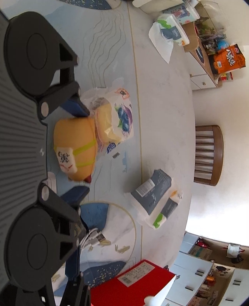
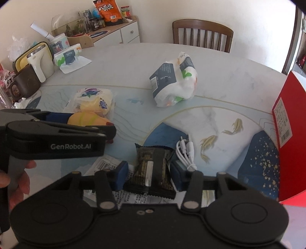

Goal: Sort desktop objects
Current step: 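Grasp the dark chocolate bar with the right tool while the left tool grasps the yellow bread bun, then carry the chocolate bar and yellow bun with both tools over the red box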

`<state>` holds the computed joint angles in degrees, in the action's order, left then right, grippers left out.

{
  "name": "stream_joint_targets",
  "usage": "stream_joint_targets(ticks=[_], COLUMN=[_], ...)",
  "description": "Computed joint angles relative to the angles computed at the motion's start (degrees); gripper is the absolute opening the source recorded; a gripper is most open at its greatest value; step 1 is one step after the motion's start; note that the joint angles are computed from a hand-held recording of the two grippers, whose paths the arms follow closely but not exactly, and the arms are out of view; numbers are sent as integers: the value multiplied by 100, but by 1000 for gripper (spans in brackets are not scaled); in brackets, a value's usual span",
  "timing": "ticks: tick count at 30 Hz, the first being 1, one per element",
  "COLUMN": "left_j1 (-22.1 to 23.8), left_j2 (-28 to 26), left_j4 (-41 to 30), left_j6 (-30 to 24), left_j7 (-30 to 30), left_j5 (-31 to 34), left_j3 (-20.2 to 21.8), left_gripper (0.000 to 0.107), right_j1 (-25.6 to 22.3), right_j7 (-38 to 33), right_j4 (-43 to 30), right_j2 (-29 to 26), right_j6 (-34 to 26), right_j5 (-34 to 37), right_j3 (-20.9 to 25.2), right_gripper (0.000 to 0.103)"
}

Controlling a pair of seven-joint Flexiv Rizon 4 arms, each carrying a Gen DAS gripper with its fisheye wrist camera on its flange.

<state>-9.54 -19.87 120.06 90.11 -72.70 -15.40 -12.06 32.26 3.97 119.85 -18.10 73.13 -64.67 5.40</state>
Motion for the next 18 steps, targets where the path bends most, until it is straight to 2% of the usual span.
stream_joint_targets(ticks=[4,6,18], left_j1=[189,295,709], left_j2=[25,48,306], left_j4=[73,117,407], left_j6=[46,60,147], left_j7=[61,100,414], left_j5=[-141,-228,-662], left_j3=[-220,-351,-901], left_gripper=[71,70,67], right_j1=[-26,-34,-157], right_j7=[69,122,548], right_j4=[37,55,224], right_j2=[22,44,279], right_j6=[95,125,204], right_j5=[54,67,-301], right_j3=[0,-8,-15], right_gripper=[42,36,35])
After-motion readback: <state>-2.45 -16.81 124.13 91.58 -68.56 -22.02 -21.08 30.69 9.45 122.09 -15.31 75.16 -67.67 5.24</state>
